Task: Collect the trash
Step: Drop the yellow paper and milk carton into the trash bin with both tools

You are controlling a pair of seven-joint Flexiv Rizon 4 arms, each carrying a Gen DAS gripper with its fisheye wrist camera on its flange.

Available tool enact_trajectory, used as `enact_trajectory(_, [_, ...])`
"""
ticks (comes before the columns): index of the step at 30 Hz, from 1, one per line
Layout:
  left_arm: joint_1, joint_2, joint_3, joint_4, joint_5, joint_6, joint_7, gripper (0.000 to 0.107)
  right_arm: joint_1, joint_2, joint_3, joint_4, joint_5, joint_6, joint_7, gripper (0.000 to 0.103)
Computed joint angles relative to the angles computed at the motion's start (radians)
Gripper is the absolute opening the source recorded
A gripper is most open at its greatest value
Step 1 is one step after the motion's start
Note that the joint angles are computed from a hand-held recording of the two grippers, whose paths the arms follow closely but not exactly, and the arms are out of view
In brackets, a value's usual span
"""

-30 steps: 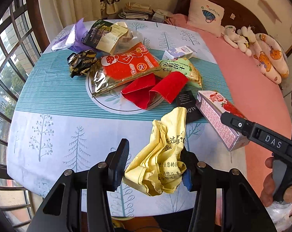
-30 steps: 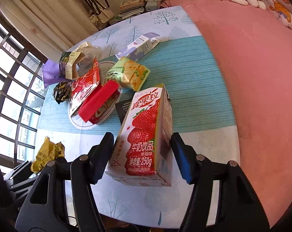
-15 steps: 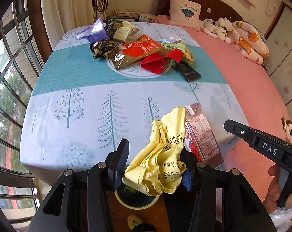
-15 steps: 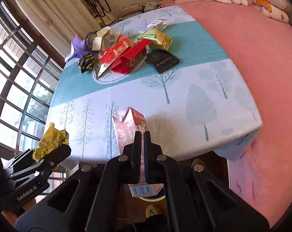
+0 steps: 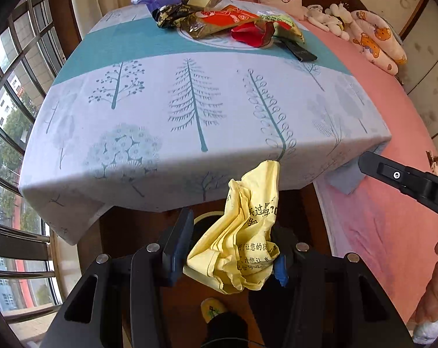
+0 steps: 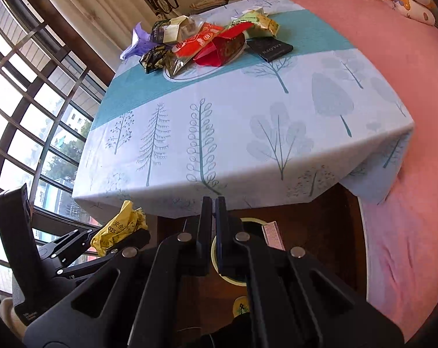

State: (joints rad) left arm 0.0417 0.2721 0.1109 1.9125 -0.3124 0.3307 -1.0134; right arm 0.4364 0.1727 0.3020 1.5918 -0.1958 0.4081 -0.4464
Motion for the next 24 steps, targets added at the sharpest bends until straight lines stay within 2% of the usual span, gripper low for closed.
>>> enact_trajectory(3, [0.000,0.007,0.003,0.046,0.031,0.001,0.011,0.048,-0.002,0.031,0.007,0.054,0.033,0.007,0.014,0.000])
enact_trajectory(7, [-0.002,0.007,0.000,0.136,0.066,0.057,0.019,0.048,-0.003,0.053,0.013,0.142,0.084,0.017,0.025,0.000])
enact_trajectory(13, [-0.014,-0.042,-0.018,0.301,0.120,0.235,0.034,0.050,0.004,0.067,0.026,0.329,0.142,0.112,0.026,0.000])
enact_trajectory(18, [-0.020,-0.145,-0.031,0.409,0.138,0.411,0.021,0.055,0.022,0.023,0.037,0.493,0.148,0.272,0.018,0.000])
enact_trajectory(20, [-0.024,-0.191,-0.037,0.440,0.133,0.475,0.008,0.064,0.029,-0.006,0.039,0.551,0.132,0.345,0.025,0.001])
enact_trajectory(22, [-0.026,-0.234,-0.041,0.462,0.132,0.532,-0.003,0.093,0.036,-0.044,0.038,0.606,0.118,0.431,0.040,0.001])
enact_trajectory(24, [-0.028,-0.267,-0.043,0.486,0.132,0.597,-0.011,0.095,0.042,-0.081,0.034,0.649,0.106,0.506,0.055,0.002])
